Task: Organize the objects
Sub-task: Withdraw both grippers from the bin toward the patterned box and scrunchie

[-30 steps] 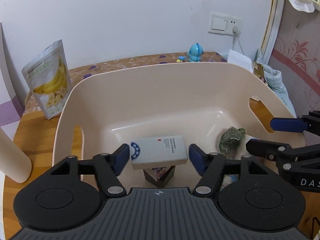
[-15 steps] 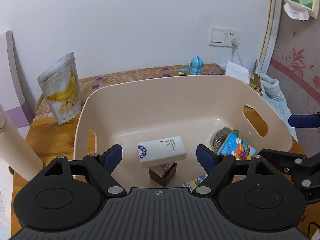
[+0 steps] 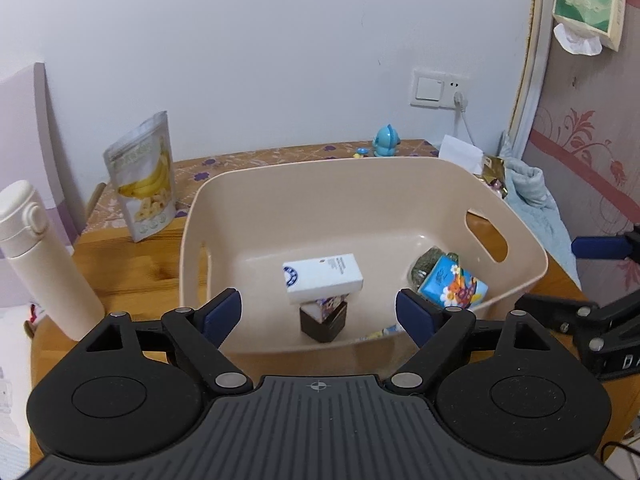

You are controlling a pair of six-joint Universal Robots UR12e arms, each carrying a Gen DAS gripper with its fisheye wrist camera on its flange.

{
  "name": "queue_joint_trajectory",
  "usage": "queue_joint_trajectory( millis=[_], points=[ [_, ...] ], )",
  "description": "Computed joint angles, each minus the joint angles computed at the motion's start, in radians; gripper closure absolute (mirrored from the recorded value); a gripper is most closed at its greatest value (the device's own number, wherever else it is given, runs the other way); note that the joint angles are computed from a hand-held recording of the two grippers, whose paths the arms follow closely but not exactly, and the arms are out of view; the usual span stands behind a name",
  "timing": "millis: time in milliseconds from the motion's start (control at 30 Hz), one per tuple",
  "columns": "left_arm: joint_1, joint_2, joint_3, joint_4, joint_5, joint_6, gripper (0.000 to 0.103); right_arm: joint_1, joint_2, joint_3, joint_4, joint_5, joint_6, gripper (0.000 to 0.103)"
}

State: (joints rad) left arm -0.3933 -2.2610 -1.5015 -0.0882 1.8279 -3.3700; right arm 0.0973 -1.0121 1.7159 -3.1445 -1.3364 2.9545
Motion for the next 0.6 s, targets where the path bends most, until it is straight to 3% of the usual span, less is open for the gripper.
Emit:
queue_joint_trajectory(
  millis=[300, 600],
  points=[
    [-0.005, 0.034, -0.069, 0.015, 0.009, 0.007, 0.017, -0.003, -0.022, 0.041, -0.011, 0.004, 0.001, 0.000],
    [-0.008, 0.033, -0.095, -0.035, -0.028, -0.008, 0.017, -0.005, -0.031, 0.073, 0.034, 0.008, -0.015, 0.000]
  ],
)
